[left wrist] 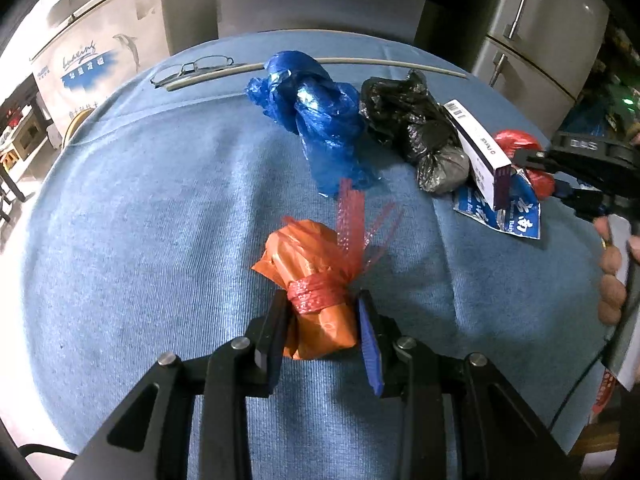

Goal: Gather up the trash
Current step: 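Carry both bags to the red basket and open the right tool over it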

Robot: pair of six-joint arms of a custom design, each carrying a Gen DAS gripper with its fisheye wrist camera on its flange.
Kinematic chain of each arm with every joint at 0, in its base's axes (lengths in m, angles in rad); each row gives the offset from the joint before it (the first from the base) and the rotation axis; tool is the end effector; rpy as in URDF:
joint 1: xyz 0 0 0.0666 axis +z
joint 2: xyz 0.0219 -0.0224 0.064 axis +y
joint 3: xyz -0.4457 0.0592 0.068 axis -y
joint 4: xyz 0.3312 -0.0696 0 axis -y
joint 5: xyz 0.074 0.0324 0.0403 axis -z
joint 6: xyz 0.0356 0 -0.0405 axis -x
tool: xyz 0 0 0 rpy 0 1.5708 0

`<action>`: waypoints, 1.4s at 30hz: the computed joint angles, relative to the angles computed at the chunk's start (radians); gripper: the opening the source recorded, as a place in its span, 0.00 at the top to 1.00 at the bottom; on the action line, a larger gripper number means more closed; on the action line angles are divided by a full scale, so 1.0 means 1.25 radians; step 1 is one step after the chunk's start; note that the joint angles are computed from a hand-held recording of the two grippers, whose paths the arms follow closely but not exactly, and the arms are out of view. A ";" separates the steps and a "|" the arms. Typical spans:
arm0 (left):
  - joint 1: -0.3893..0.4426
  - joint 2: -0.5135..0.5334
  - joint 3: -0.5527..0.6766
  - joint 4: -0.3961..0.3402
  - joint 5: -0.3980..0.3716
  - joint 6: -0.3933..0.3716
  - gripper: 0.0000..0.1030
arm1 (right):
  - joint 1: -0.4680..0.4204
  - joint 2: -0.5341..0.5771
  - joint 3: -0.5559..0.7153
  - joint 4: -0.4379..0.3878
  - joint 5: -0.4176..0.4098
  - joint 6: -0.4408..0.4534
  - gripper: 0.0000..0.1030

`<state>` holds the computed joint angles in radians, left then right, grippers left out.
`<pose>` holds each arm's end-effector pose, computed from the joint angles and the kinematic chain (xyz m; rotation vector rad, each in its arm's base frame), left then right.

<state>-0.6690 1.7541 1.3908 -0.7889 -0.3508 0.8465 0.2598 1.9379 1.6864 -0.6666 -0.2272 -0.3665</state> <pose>0.4177 -0.3151 0.3405 -0.3281 2.5821 -0.0449 0.6088 0.1697 0.3533 0.0374 2.5379 0.5397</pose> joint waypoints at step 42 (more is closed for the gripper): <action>-0.114 0.018 0.064 -0.116 -0.051 0.051 0.66 | -0.044 -0.329 -0.506 0.234 -0.097 -0.046 0.57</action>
<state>-0.8110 1.7762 1.4704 -0.9345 -0.4146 0.9096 0.2054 1.5272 1.0538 -0.3736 -0.3489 -0.4239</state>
